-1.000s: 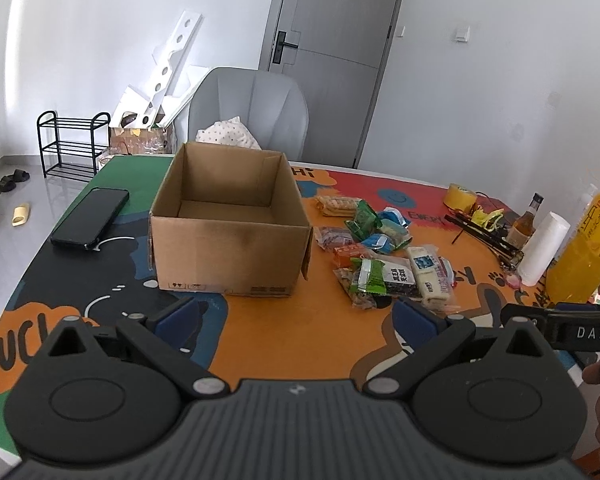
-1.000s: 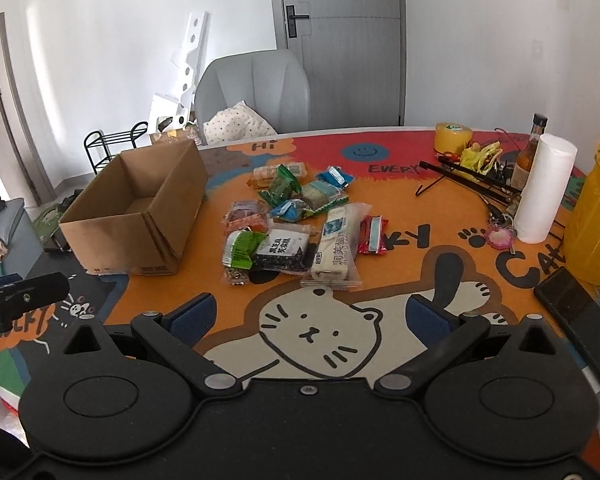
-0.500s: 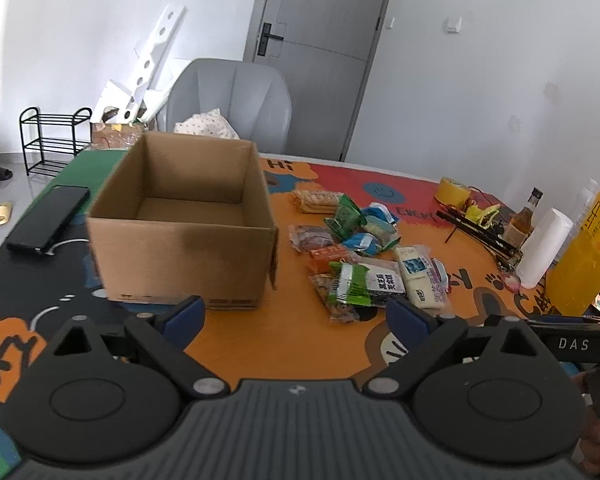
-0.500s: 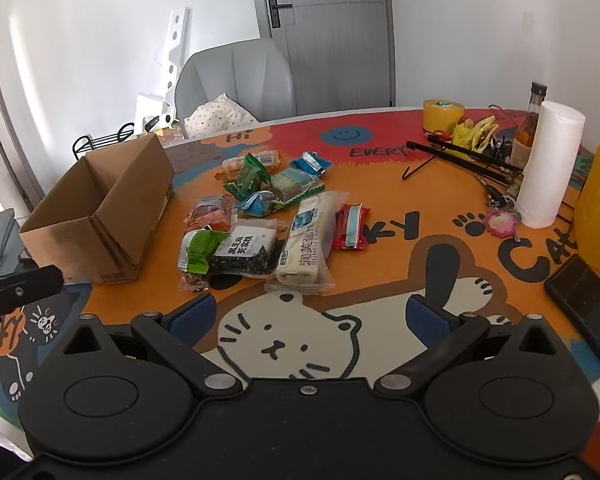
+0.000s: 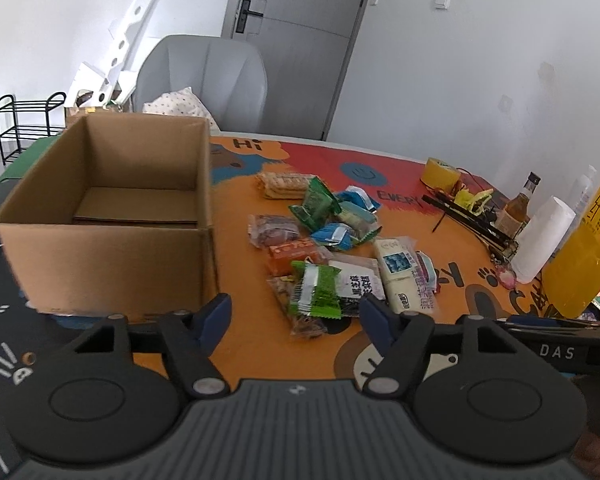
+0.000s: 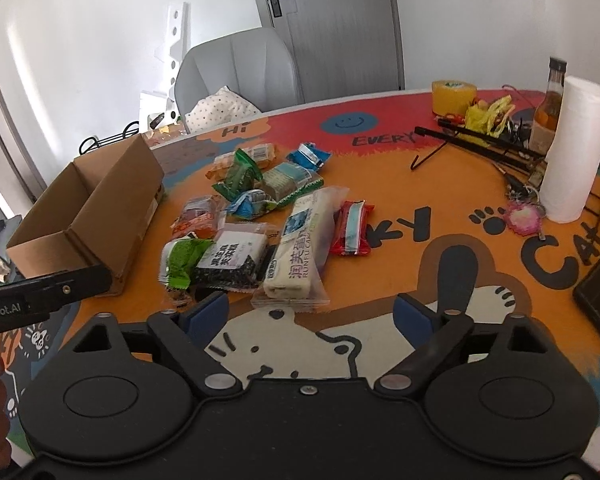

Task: Organize snacks
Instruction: 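Grasp the green snack packet with the left tool while the right tool grasps the white cake packet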

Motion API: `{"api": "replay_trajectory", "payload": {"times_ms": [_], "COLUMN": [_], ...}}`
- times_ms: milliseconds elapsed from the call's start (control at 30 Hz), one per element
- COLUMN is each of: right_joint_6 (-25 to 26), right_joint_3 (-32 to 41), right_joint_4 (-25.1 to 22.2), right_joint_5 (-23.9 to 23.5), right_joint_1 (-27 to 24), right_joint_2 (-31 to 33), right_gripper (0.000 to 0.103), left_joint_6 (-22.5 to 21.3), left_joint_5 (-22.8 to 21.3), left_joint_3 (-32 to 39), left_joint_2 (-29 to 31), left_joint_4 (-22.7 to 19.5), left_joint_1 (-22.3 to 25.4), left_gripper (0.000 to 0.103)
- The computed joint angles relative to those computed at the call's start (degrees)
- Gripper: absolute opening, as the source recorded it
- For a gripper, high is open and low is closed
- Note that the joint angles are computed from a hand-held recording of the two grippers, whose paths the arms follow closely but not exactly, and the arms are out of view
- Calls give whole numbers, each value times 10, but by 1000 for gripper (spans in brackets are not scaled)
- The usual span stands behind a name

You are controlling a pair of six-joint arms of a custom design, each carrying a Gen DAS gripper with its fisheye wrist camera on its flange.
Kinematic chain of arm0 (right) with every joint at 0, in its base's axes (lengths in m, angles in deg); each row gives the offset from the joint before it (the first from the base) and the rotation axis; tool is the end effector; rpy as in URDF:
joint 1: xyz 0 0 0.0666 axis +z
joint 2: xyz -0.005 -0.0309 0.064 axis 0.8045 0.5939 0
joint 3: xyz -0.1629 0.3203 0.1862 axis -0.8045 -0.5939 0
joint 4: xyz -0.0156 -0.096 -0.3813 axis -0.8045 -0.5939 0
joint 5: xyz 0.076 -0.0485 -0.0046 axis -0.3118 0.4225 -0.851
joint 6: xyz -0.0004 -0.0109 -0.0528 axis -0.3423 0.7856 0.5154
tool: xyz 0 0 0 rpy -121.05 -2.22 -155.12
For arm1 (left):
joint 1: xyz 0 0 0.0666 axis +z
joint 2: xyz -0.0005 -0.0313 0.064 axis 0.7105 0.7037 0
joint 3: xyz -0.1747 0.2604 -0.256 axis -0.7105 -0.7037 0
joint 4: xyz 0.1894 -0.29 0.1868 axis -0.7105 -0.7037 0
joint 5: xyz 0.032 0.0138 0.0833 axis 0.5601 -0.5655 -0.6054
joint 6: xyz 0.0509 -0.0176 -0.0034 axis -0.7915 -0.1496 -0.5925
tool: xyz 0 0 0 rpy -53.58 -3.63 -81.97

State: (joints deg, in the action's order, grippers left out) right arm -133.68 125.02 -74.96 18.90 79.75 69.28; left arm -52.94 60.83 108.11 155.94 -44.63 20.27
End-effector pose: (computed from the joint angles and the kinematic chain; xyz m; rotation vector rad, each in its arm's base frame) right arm 0.4478 0.1999 0.2880 0.6455 2.2164 0.0007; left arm 0.5819 -0.2846 0.2948 0.6635 2.1930 -0.6065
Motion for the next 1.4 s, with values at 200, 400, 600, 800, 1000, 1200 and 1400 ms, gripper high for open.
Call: {"api": "replay_trajectory", "payload": {"times_ms": [200,400,600,800,1000,1200,1400], "right_joint_6": [-4,1,9,-1,0,12,-4], "right_joint_3": [-3,4,17,26,47,64,56], "right_joint_4": [21,42,53,59,55,28,-13], "right_joint_5": [-39,-77,-101,-116,-119,-106,-75], "right_joint_1": [-25,-45,-59,-72,-77,-73,-68], "right_joint_2": [9,24,43,58,79,91,75], "right_gripper": [72,58,47,44,46,49,52], "left_joint_6": [-1,-1,-2,-2,1,12,15], "left_joint_5": [2,3,-3,-16,-25,-27,-20], "left_joint_3": [44,84,117,141,151,152,140], "left_joint_2": [34,64,90,111,122,121,114], "left_joint_4": [-31,-54,-75,-90,-90,-86,-76], "left_joint_1": [-10,-18,-24,-29,-32,-30,-28], "left_gripper": [59,51,44,41,35,32,32]}}
